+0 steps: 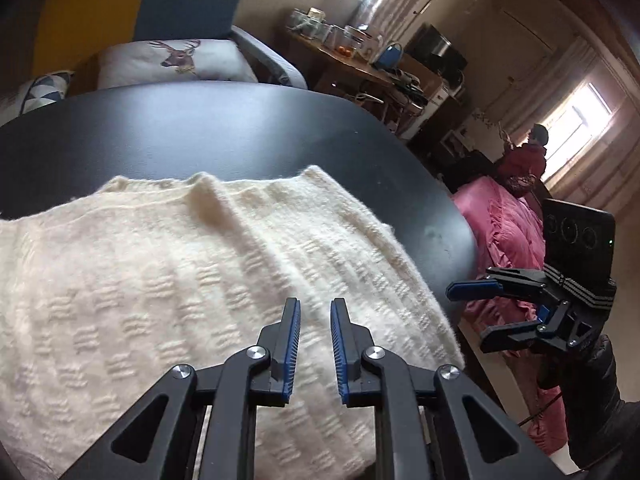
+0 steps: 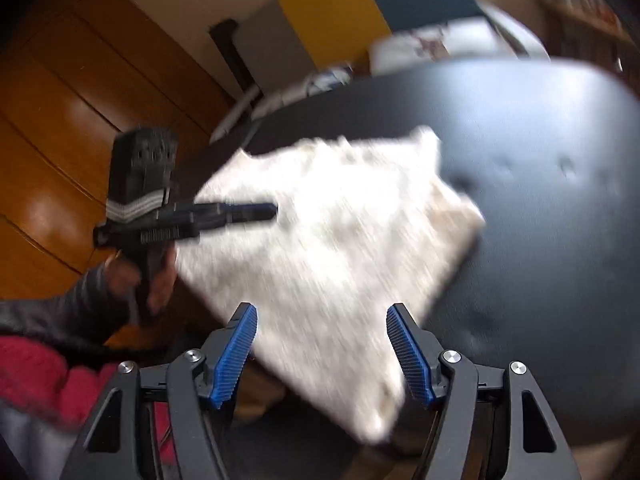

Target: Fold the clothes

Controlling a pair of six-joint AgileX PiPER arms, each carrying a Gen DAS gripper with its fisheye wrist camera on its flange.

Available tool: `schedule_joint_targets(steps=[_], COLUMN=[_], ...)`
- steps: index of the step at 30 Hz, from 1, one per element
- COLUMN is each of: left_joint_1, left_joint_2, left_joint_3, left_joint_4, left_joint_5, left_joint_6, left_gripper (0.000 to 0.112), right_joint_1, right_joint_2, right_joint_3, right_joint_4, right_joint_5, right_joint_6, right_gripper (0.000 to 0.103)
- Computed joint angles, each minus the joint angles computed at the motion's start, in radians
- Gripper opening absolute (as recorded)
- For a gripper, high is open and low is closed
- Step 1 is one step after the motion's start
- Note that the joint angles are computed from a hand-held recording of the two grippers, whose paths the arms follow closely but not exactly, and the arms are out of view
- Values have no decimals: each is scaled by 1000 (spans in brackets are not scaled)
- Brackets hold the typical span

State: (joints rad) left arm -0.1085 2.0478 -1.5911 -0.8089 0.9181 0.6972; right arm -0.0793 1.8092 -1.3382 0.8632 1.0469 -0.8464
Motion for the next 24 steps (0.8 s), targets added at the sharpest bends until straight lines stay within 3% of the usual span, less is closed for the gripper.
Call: schedule_joint_targets(steps=[2,5,8,9,11,14,17,18,19,21,24], left_joint_1=[30,74,118,118,124,173,334,406,481,633,809], left_joint_2=[-22,-26,1,0,-12,-67,-179,-205,-224,-204,-127], left_joint_3=[70,156,222,225,241,292,405,431,447,423,356], left_joint_4=[0,8,-139,-149,-178,-241,-349,-365,-375,-358,-314], left_joint_5=[-35,-74,-87,-90,-89,-56,0,21,45,144,253], left_joint_6=[16,8,150,144,150,210,352,376,394,383,361], left_gripper=[15,15,12,12,12,15,18,18,20,22,26], right_joint_1=[76,121,80,70,62,83,140,157,170,215,324], right_joint_2=[43,132,124,124,124,132,103,109,117,157,295], right_joint_3=[-47,-124,-37,-32,-32,-74,-99,-122,-140,-201,-392], right_joint_4=[-19,-157,-97,-91,-97,-169,-219,-162,-82,20,49], right_joint_5=[-73,-144,-246,-253,-262,-261,-309,-287,-262,-215,-149], right_joint_6=[36,225,199,204,214,312,425,393,341,290,347], right_gripper=[69,67,45,36,32,31,38,45,62,80,80])
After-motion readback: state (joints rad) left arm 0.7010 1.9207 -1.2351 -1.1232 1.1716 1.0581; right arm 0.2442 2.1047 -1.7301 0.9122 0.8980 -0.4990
